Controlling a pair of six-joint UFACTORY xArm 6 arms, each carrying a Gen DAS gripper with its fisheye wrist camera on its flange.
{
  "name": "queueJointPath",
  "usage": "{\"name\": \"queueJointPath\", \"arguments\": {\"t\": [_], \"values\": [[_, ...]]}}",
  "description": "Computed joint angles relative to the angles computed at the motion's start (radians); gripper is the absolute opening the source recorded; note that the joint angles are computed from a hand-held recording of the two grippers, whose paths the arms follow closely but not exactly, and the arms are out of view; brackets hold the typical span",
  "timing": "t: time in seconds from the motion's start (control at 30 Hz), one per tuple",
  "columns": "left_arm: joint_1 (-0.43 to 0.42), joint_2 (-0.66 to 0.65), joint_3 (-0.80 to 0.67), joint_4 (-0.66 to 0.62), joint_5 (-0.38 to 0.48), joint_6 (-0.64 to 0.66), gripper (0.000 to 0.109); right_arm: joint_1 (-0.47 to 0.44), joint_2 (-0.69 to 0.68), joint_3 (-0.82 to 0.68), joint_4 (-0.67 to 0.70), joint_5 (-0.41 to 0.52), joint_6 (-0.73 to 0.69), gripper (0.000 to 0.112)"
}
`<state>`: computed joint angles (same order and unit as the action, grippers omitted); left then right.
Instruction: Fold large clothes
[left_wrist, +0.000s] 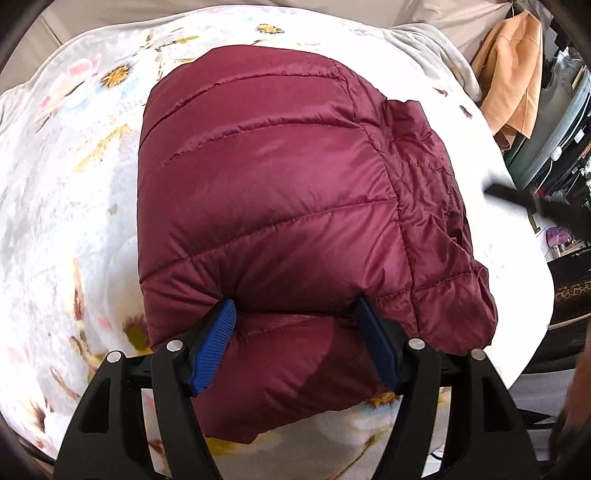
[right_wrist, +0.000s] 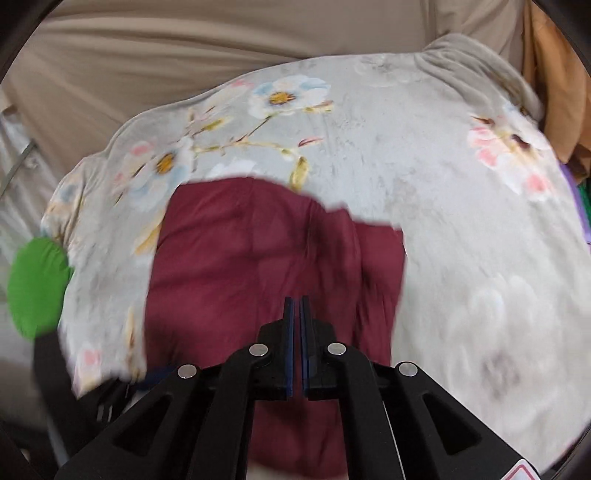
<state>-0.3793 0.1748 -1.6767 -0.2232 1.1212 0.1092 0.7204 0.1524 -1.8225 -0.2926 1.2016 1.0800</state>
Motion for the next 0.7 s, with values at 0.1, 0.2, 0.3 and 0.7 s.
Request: {"name": "queueJointPath", "arguments": {"t": [0.1, 0.2, 0.3, 0.7], "values": [[-0.001, 0.000, -0.007, 0.009, 0.013, -0.005, 0.065, 0.049, -0.054, 0.104, 0.018, 0.022, 0.061, 0.003], [-0.002, -0.012, 0.010, 0.008, 0.015, 0.003, 0.066, 0.061, -0.058, 0.184, 0.054, 0.036, 0.099, 0.002], [-0.010, -0.034, 0.047, 0.004, 0.003, 0.022, 0.066, 0.047, -0.085, 0.313, 0.096, -0.040, 0.120, 0.000], [0.117, -0.063, 0.027, -0.099, -0.026, -0.054, 0.070, 0.040, -0.204, 0.348, -0.105, -0.150, 0.317, 0.050]]}}
